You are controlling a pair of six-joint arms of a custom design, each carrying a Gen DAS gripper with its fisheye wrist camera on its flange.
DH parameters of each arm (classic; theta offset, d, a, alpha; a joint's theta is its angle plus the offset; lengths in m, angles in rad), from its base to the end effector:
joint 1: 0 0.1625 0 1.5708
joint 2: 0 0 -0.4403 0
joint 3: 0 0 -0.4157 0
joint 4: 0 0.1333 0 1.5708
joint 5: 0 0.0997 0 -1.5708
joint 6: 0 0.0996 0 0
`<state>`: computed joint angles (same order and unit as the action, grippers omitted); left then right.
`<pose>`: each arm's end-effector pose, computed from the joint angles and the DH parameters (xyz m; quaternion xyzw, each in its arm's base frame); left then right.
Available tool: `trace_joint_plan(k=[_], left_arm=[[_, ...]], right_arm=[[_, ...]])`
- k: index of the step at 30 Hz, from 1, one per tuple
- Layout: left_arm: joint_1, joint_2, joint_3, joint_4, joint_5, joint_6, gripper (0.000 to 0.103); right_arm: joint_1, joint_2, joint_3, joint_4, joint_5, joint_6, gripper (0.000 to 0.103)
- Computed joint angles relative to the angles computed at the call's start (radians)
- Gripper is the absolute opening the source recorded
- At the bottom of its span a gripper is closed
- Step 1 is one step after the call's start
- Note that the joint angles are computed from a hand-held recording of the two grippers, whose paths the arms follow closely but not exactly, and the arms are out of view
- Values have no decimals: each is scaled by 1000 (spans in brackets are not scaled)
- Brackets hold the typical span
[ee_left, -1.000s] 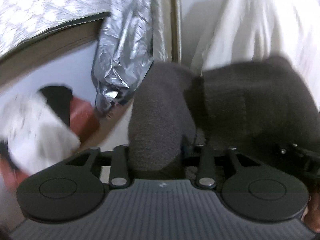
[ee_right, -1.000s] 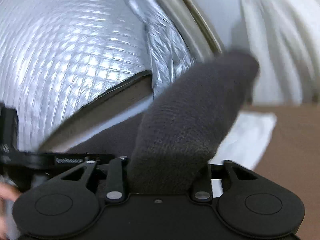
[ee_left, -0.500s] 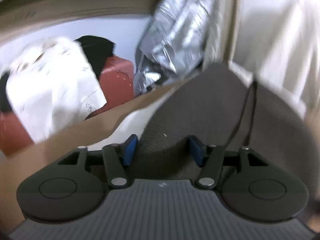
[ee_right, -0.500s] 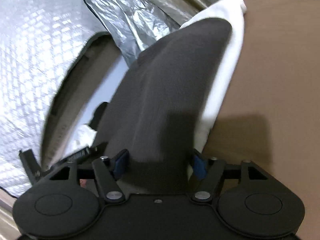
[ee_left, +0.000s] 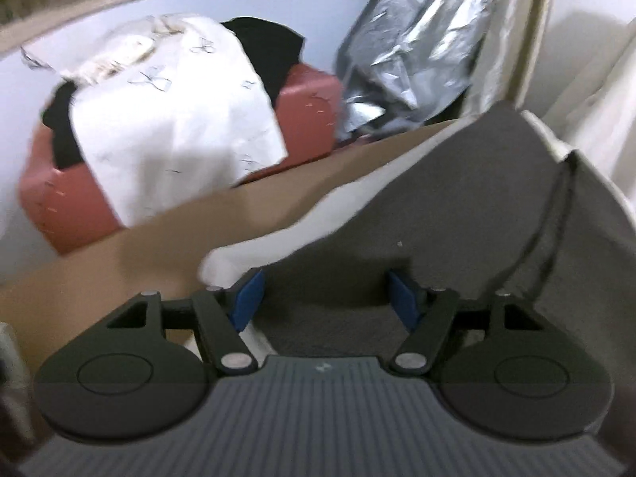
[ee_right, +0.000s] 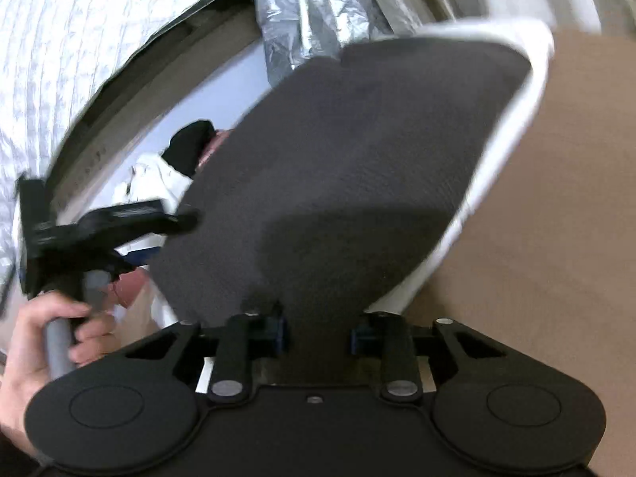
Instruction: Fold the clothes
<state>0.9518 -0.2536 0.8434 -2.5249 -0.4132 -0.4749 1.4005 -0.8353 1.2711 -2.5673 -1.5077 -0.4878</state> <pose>-0.3272 -0.8463 0.0399 -0.0396 0.8283 -0.4093 0.3806 0.0004 -0.8215 0.2823 0.1605 -0.9470 0.2715 0.0607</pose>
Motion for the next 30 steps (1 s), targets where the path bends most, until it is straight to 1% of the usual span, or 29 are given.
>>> trace_joint_plan(k=[1, 2, 3, 4, 5, 6, 7, 8, 9, 10, 11, 12, 13, 14, 15, 17, 18, 19, 21, 23, 25, 26, 27, 28, 30], left_arm=[[-9, -6, 10, -6, 15, -8, 70], [-16, -9, 17, -15, 27, -8, 69], [-22, -9, 17, -34, 34, 16, 69], [-28, -13, 22, -48, 38, 30, 69], [-38, -28, 42, -45, 38, 18, 69], [-48, -43, 62, -41, 38, 5, 69], [-58, -57, 84, -54, 33, 6, 69], [-72, -72, 116, -109, 13, 42, 69], [-86, -86, 153, -167, -10, 87, 71], [-97, -92, 186, -215, -30, 130, 71], [-109, -96, 213, -235, -39, 142, 72], [-117, -88, 228, -230, -16, 112, 72], [-123, -72, 232, -195, 35, 40, 71], [-126, -62, 234, -124, 73, -53, 69], [-121, -54, 229, -61, 70, -105, 69], [-101, -48, 216, -14, 7, -122, 70], [-95, -47, 215, -12, -8, -124, 72], [-92, -47, 214, -2, -11, -130, 72], [-87, -51, 215, 11, -15, -138, 73], [-82, -57, 224, -14, -31, -134, 73], [-76, -59, 231, -33, -42, -124, 75], [-73, -60, 233, -39, -46, -122, 77], [-71, -60, 235, -42, -51, -132, 78], [-66, -63, 238, -49, -62, -142, 79], [-61, -65, 243, -70, -79, -138, 79]], right_arm=[[17, 2, -19, 26, -3, 44, 32], [20, 6, -47, 73, 36, 125, 33], [8, 12, -73, 123, 116, 227, 33], [-18, 25, -99, 173, 221, 308, 34], [-36, 41, -117, 199, 285, 346, 37], [-45, 55, -138, 233, 308, 361, 44], [-42, 65, -141, 238, 288, 333, 47], [-38, 65, -135, 238, 227, 282, 52], [-30, 58, -117, 220, 150, 239, 60], [-29, 53, -102, 207, 103, 194, 62], [-30, 45, -84, 192, 73, 155, 63], [-36, 35, -64, 178, 69, 119, 64], [-42, 25, -54, 181, 83, 88, 64], [-48, 15, -42, 182, 96, 56, 64], [-52, -8, -10, 150, 111, 15, 64], [-60, -53, 50, 89, 145, -65, 64], [-65, -72, 77, 47, 164, -77, 64], [-71, -83, 92, 3, 182, -68, 64], [-90, -84, 78, -52, 217, -11, 64], [-103, -62, 18, -24, 247, 22, 65], [-106, -23, -68, 33, 268, 6, 65], [-94, 8, -110, 20, 241, 1, 71], [-82, 39, -154, 9, 213, -5, 79], [-70, 72, -199, 0, 185, -11, 79], [-52, 133, -280, -36, 94, 6, 79]])
